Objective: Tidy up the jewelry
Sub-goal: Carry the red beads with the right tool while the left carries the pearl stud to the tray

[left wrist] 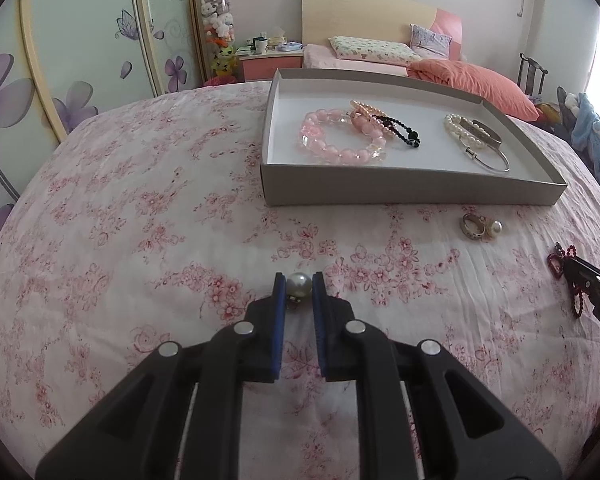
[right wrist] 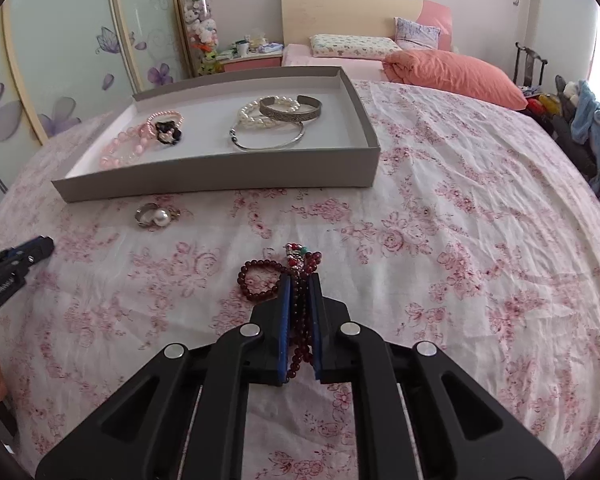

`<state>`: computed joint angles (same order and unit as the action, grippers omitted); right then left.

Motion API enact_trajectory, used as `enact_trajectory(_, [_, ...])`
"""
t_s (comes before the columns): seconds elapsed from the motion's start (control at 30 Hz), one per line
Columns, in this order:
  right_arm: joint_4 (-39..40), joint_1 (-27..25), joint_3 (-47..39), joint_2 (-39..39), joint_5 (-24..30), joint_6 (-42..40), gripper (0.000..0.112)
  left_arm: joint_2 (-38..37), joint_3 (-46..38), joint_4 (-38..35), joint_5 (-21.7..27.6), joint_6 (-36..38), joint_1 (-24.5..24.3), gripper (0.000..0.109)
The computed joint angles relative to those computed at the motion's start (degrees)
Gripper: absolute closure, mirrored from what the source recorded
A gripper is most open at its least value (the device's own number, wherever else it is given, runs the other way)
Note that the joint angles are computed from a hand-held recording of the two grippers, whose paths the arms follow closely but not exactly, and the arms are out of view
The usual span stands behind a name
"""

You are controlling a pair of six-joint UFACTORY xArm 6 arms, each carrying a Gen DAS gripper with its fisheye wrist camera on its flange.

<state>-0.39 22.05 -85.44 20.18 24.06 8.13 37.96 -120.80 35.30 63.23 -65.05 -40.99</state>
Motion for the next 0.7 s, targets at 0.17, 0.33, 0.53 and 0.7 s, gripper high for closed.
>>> enact_trajectory(0.17, [2.2, 0.1, 2.3, -1.6, -3.6, -1.2, 0.103, -3.6, 5.5, 0.7, -2.9, -3.1, 0.0, 0.095])
enact_trajectory(0.33, [2.5, 0.6, 3.9, -3.0, -7.2, -1.6, 0.103, -5.4, 7.2, 4.1, -3.4, -5.8, -1.0, 0.095])
enact_trajectory(0.53, [0.2, 1.2, 5.4, -4.7, -10.7, 0.4, 0.103, -3.7, 2.5, 11.0, 1.0, -6.1, -3.8, 0.095])
enact_trajectory(0.7, [-0.3, 1.7, 6.1, -6.0, -13.5, 0.4, 0.103, -2.3, -0.8, 15.1, 2.9, -6.0, -5.3, 0.095])
